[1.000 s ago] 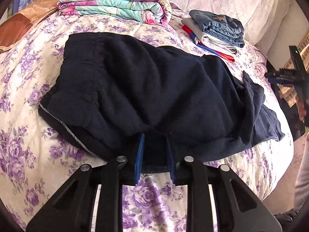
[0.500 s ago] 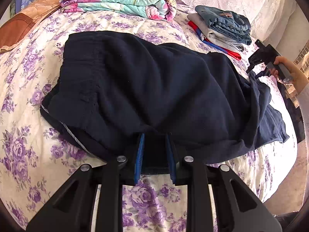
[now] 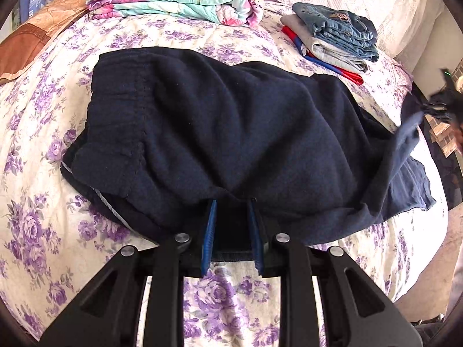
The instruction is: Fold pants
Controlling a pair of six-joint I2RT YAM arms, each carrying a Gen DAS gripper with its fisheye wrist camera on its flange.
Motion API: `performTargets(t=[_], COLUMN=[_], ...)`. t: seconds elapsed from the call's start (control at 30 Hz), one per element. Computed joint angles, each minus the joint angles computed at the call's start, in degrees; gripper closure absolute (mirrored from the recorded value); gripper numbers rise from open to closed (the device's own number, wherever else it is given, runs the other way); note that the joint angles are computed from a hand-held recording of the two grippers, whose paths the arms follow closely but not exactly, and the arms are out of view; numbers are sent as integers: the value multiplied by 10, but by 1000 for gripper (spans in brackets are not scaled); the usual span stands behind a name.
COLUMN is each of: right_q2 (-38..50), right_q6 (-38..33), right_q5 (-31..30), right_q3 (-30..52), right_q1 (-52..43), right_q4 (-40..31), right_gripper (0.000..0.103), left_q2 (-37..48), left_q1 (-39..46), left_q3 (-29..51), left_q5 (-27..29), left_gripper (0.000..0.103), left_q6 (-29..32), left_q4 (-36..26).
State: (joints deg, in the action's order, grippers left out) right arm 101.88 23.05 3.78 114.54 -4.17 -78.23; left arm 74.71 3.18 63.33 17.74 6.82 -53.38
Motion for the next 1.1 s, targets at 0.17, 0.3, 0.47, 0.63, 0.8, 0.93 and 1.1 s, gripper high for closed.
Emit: performTargets(t=[0.17, 0.3, 0.47, 0.63, 0.8, 0.93, 1.1], right_q2=[-286, -499, -606, -634, -638, -677, -668], right_q6=[-39, -75, -130, -165, -206, -263, -310], right_q5=[-69, -155, -275, -346, -341, -346, -394], right_q3=[-261, -481, -748, -786, -752, -715, -681], right_q1=[-75, -202, -388, -438, -444, -484, -533], right_q4=[86, 122, 188, 215, 164, 98, 98], right_gripper=[98, 98, 98, 94, 80, 72, 74], left_q2=[-6, -16, -18, -43, 2, 94, 175], left_q1=[-18, -37, -55, -107, -271, -368, -401], left_q3=[0, -4, 24, 97, 138, 146, 137], left_q5=[-27, -60, -93, -102, -134, -145, -158], left_gripper=[81, 81, 81, 82, 63, 65, 71], left_q6=[-8, 0, 17, -2, -96, -150, -175], left_q4=[-1, 2, -36, -84, -49, -2, 13])
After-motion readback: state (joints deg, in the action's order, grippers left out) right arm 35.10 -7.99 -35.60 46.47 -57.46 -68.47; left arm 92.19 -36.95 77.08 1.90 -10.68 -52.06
